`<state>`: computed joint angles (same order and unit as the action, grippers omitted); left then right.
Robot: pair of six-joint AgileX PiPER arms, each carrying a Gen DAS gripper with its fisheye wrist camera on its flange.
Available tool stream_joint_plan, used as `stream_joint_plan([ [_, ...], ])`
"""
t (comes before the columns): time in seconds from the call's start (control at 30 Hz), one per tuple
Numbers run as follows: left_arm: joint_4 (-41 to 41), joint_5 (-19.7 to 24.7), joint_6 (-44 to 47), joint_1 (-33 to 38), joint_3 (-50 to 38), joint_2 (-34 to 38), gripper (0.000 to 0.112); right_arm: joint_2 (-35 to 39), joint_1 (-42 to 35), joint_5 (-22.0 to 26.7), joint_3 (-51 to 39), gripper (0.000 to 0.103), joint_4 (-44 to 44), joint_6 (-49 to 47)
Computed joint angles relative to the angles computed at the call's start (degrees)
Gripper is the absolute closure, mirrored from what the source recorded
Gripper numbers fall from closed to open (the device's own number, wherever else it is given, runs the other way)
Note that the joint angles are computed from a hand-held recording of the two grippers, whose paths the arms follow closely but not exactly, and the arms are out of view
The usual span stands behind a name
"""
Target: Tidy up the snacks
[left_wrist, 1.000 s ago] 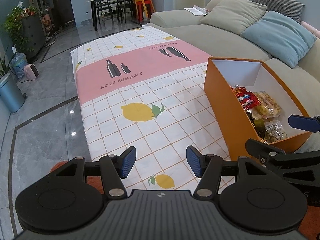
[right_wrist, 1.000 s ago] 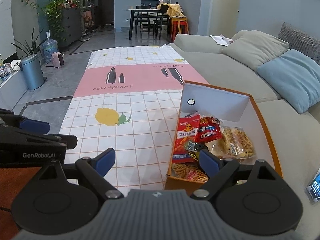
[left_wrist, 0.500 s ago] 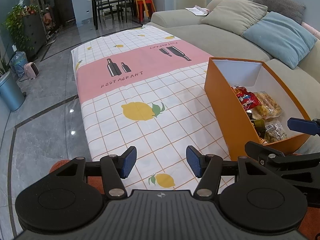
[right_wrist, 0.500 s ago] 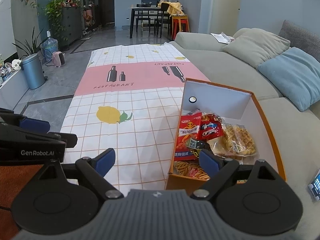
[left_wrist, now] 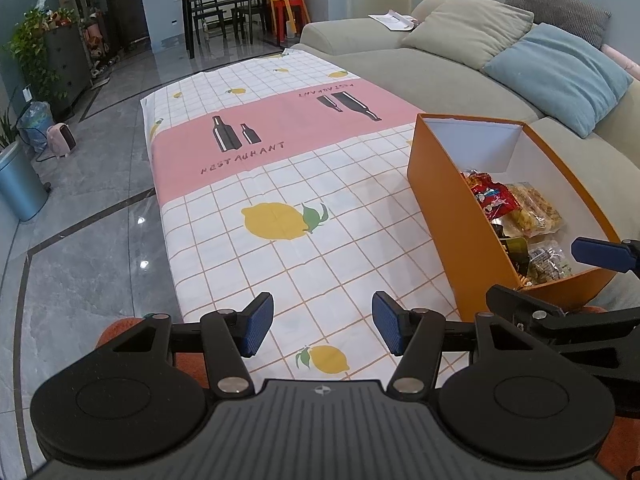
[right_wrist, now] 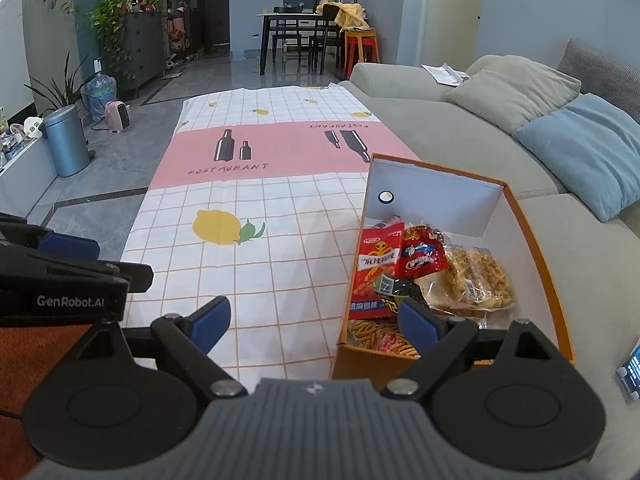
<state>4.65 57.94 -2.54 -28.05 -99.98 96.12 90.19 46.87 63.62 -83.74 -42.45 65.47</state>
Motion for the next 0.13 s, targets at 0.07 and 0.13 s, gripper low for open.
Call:
stream_joint_plan([
  [0.07,0.3,-0.5,0.0,0.0,0.5,-0.2,0.044,0.0,0.0,0.0,0.0,0.014,0.0,0.0],
  [0.13,0.5,-0.8,0.1,-0.1,0.8,-0.4,0.044,0.0,0.1,0.0,0.0,0.014,-0.1,0.1],
])
